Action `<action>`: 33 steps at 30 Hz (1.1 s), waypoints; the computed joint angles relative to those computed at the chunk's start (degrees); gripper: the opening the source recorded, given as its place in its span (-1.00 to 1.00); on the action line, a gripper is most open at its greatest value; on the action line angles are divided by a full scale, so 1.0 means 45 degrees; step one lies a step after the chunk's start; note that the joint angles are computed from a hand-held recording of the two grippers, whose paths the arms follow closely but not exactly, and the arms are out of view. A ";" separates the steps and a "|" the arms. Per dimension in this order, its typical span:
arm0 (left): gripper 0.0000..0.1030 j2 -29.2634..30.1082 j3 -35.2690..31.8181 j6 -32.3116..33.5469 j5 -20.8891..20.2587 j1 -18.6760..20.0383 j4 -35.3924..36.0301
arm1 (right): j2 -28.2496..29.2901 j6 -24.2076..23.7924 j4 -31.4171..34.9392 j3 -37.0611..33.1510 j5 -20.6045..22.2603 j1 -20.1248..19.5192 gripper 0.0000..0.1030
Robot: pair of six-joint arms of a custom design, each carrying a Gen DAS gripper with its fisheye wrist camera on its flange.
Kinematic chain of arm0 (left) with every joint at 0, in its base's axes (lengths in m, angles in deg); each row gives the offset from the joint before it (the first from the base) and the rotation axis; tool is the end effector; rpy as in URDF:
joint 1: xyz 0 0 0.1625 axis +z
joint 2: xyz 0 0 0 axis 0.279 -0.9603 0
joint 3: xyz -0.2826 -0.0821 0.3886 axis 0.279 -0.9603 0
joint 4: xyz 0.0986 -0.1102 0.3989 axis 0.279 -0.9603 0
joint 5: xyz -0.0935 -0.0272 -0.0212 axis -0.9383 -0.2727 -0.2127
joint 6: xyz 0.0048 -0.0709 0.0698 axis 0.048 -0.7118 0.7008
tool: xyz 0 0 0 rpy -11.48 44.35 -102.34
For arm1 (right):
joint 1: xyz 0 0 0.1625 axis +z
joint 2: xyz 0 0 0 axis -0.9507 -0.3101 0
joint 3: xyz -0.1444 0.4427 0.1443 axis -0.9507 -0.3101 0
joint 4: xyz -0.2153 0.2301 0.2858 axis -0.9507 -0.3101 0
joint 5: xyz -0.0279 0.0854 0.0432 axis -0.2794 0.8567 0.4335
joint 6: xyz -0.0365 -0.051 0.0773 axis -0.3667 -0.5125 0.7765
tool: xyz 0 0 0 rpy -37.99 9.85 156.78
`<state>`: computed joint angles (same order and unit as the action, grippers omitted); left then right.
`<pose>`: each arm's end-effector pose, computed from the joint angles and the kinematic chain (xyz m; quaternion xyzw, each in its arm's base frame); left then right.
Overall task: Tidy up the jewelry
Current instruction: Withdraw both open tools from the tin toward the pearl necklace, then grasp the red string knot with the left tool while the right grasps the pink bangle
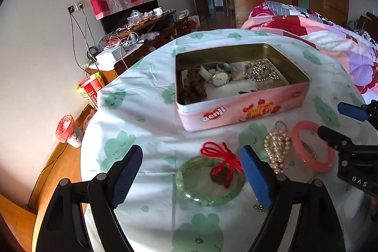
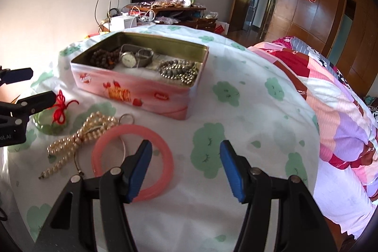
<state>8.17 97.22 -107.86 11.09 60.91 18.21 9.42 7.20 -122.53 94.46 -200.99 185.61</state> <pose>0.0191 -0.7580 0.3319 0.3240 0.8341 -0.2782 0.3491 0.3747 -0.7164 -0.0918 0.1841 -0.8299 0.3403 0.4019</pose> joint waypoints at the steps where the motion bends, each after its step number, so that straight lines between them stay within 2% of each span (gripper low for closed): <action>1: 0.62 0.0005 0.0031 -0.0003 -0.0001 -0.0004 -0.0003 | 0.0058 -0.0051 0.0031 -0.0049 -0.0022 0.0021 0.20; 4: 0.39 0.0105 -0.0037 -0.0007 0.0014 0.0005 0.0152 | 0.0206 -0.0298 0.0035 -0.0187 -0.0076 0.0052 0.20; 6: 0.12 0.0272 -0.0276 -0.0168 0.0056 0.0041 0.0519 | 0.0247 -0.0337 0.0042 -0.0213 -0.0061 0.0048 0.20; 8: -0.04 0.0389 -0.0379 -0.0278 0.0072 0.0072 0.0749 | 0.0257 -0.0318 0.0077 -0.0205 -0.0055 0.0027 0.20; 10: -0.31 0.0440 -0.0406 -0.0278 0.0125 0.0085 0.0880 | 0.0273 -0.0316 0.0078 -0.0201 -0.0035 0.0013 0.20; 11: -0.58 0.0475 -0.0474 -0.0336 0.0204 0.0103 0.1038 | 0.0289 -0.0340 0.0057 -0.0207 -0.0024 0.0004 0.20; 12: -0.77 0.0577 -0.0667 -0.0455 0.0329 0.0131 0.1369 | 0.0302 -0.0328 0.0090 -0.0223 -0.0036 -0.0002 0.20; 15: -0.99 0.0628 -0.0854 -0.0644 0.0628 0.0202 0.1693 | 0.0320 -0.0302 0.0192 -0.0234 -0.0020 -0.0015 0.20; 16: -1.00 0.0554 -0.0798 -0.0625 0.0741 0.0210 0.1626 | 0.0329 -0.0318 0.0175 -0.0242 -0.0014 -0.0013 0.19; 18: -1.00 0.0445 -0.0813 -0.0715 0.0993 0.0221 0.1644 | 0.0331 -0.0340 0.0140 -0.0231 -0.0004 -0.0021 0.03; 20: -1.00 0.0347 -0.0815 -0.0697 0.1148 0.0216 0.1616 | 0.0255 -0.0155 0.0303 -0.0126 0.0138 -0.0068 -0.36; 25: -1.00 0.0121 -0.0846 -0.0783 0.1441 0.0212 0.1608 | 0.0242 -0.0155 0.0284 -0.0100 0.0207 -0.0092 -0.75; 33: -1.00 -0.0158 -0.0876 -0.0891 0.1717 0.0245 0.1528 | 0.0155 0.0087 0.0144 0.0072 0.0361 -0.0117 -0.78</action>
<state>7.46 93.27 -111.87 18.81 62.01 25.09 10.12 7.59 -121.88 94.78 -199.36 185.08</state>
